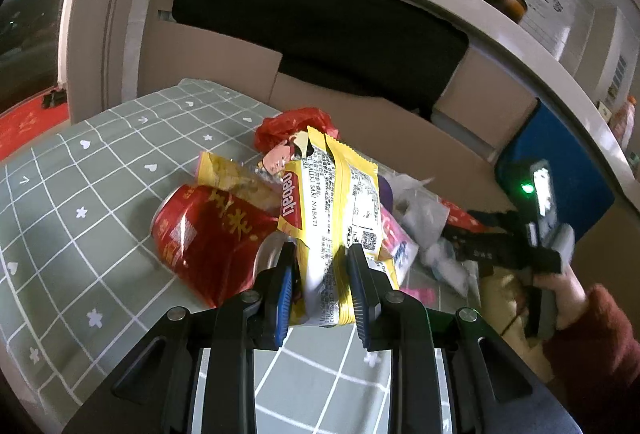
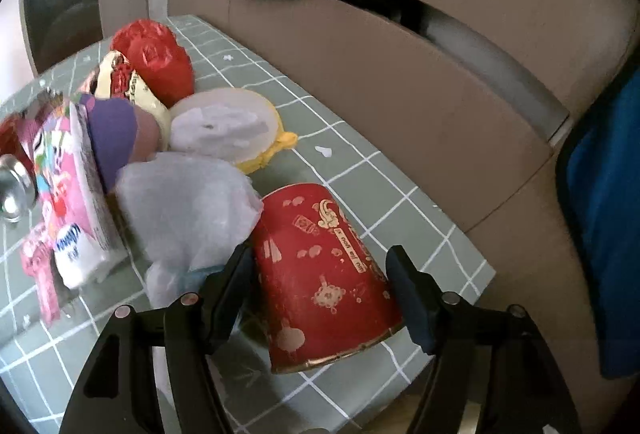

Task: Collect trash
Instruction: 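Carry the snack bag and red cup to the bin and release both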

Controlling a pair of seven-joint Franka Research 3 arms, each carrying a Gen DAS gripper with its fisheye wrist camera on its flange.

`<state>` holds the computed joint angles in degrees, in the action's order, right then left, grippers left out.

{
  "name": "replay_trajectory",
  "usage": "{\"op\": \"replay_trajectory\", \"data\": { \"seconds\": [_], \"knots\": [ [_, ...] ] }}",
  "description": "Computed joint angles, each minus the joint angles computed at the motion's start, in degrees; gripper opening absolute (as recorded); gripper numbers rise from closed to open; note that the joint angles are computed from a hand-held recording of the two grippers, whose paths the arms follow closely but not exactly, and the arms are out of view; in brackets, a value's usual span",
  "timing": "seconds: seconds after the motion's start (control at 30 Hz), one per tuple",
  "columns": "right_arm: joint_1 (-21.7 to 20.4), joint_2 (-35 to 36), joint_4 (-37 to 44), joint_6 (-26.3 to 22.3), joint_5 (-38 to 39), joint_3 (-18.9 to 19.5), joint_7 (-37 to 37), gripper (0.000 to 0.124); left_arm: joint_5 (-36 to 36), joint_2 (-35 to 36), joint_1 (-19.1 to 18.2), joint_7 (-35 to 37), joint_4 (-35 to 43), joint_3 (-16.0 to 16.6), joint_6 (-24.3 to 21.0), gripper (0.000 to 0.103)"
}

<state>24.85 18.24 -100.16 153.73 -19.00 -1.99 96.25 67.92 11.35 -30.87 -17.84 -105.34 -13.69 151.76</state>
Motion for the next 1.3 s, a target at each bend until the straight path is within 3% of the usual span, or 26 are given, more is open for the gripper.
{"op": "replay_trajectory", "data": {
  "seconds": [0.07, 0.1, 0.2, 0.47, 0.53, 0.6, 0.73, 0.97, 1.13, 1.2, 1.3],
  "knots": [
    [-0.3, -1.7, -1.9, 1.9, 2.1, 0.4, 1.9, 0.058, 1.2, 0.4, -0.4, -0.9, 1.3, 0.3, -1.1, 0.027],
    [-2.9, -3.6, -4.3, 4.9, 8.5, 3.2, -1.1, 0.058, 2.2, 0.5, -0.7, -1.6, 1.8, 0.4, -2.2, 0.027],
    [-5.0, -7.9, -9.1, 11.0, 19.2, 6.3, -4.0, 0.058, 6.9, 0.6, -2.2, -3.7, 4.1, 0.4, -7.0, 0.027],
    [-3.4, -18.8, -19.7, 21.4, 30.9, 9.0, -8.0, 0.058, 7.3, 1.5, -3.5, 0.8, 8.6, -0.6, -9.5, 0.027],
    [-3.6, -21.5, -22.3, 23.9, 29.5, 9.4, -5.7, 0.058, 8.9, 1.6, -4.9, 1.7, 10.0, -0.9, -11.9, 0.027],
    [-6.5, -24.5, -25.1, 26.0, 23.9, 11.5, 0.4, 0.059, 10.4, 1.9, -6.2, 2.9, 11.5, -1.2, -13.5, 0.027],
    [-12.6, -31.2, -31.2, 29.0, 20.9, 16.0, 5.5, 0.059, 10.7, 3.5, -7.6, 5.3, 15.0, -1.4, -12.5, 0.027],
    [-29.2, -45.1, -42.0, 31.7, 22.9, 28.3, 10.7, 0.059, 9.2, 11.6, -13.4, 14.9, 26.8, -0.1, -12.0, 0.027],
    [-34.9, -54.6, -48.5, 30.7, 24.6, 31.2, 11.9, 0.059, 1.6, 20.4, -15.3, 24.9, 37.9, 0.0, -7.8, 0.027],
    [-35.7, -57.3, -50.6, 30.3, 25.2, 31.0, 12.5, 0.060, -1.8, 24.6, -15.7, 29.1, 42.6, -0.3, -5.4, 0.027],
    [-35.9, -59.1, -53.2, 30.0, 25.8, 29.5, 13.0, 0.060, -3.9, 28.7, -18.2, 32.3, 47.8, 1.2, -6.2, 0.027]
  ]
}}
